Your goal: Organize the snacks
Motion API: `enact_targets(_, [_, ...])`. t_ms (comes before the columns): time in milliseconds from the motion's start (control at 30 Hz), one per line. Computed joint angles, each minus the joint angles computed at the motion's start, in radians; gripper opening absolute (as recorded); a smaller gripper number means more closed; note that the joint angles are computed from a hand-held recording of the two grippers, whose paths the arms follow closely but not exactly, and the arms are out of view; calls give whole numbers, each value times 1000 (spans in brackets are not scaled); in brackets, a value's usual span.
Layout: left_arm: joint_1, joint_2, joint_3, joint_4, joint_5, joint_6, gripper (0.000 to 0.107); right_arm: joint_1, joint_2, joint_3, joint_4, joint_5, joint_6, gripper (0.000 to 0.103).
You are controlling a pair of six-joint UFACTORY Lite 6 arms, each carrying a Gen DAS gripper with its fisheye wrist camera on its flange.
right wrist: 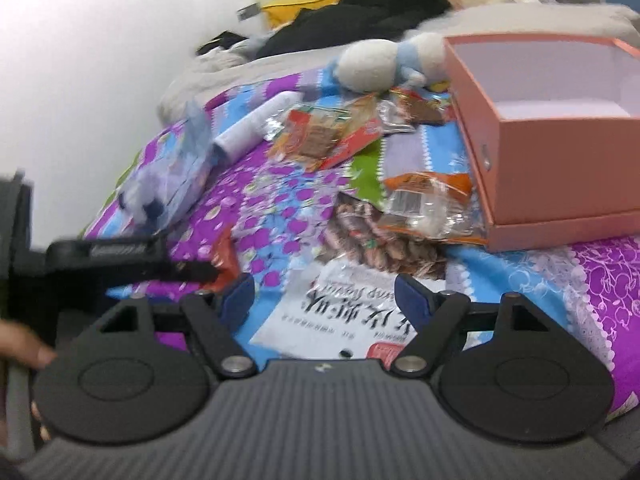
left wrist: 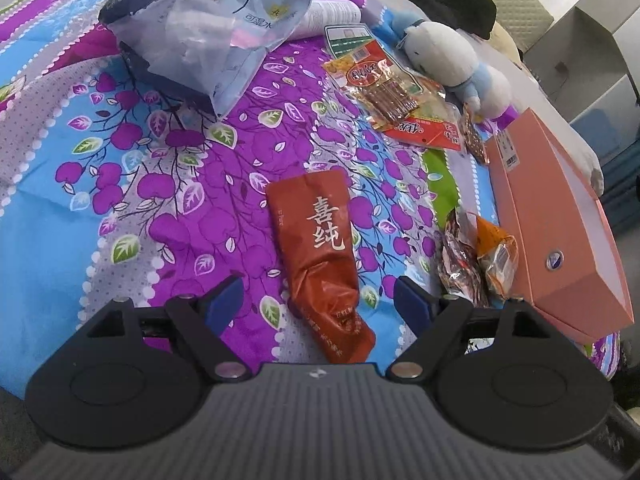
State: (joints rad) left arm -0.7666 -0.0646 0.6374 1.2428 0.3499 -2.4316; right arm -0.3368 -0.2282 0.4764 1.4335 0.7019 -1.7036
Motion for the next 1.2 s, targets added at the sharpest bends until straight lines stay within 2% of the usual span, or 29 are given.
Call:
enact_targets(200, [8, 34, 7, 47, -15, -44, 84, 104, 198, 107, 155, -116, -92, 79])
enact_targets(233, [7, 33, 5, 55, -15, -52, 84, 128, 225, 118, 208, -136, -141, 83])
enact_targets(267, [7, 31, 3, 58, -16, -56, 84, 152, 249, 124, 275, -162, -198, 93])
enact_targets(333, [6, 23, -2, 51, -14, -48, 84, 204, 294, 151, 341, -234, -231, 99])
enact_targets(533, [9, 19, -5, 27, -13, -29, 84, 270, 422, 203, 543, -291, -450, 100])
enact_targets(633, [9, 29, 4, 6, -13, -1, 84, 284, 437, 186, 648, -278, -633, 101])
enact_targets(700, [6, 38, 14, -3, -10, 12, 84, 275, 427, 175, 627, -263, -628, 96])
enact_targets(767, [3, 45, 21, 0, -7, 10, 84, 272, 407, 165, 591, -253, -606, 79])
enact_targets(800, [0, 48, 24, 1, -4, 7, 84, 271, 394, 160, 567, -252, -595, 77])
enact_targets(900, [-5, 62, 35, -13, 1, 20, 84, 270, 366, 154, 503, -250, -559, 61])
enact_targets(967, [-10, 72, 44, -16, 7, 24, 84, 258, 355, 156, 450, -248, -511, 46])
enact_targets(1067, [-11, 88, 59, -34, 16, 53, 84, 226, 343, 159, 353, -223, -430, 36])
enact_targets(1200, [-18, 131, 101, -64, 42, 113, 84, 197, 305, 140, 263, -193, -369, 31])
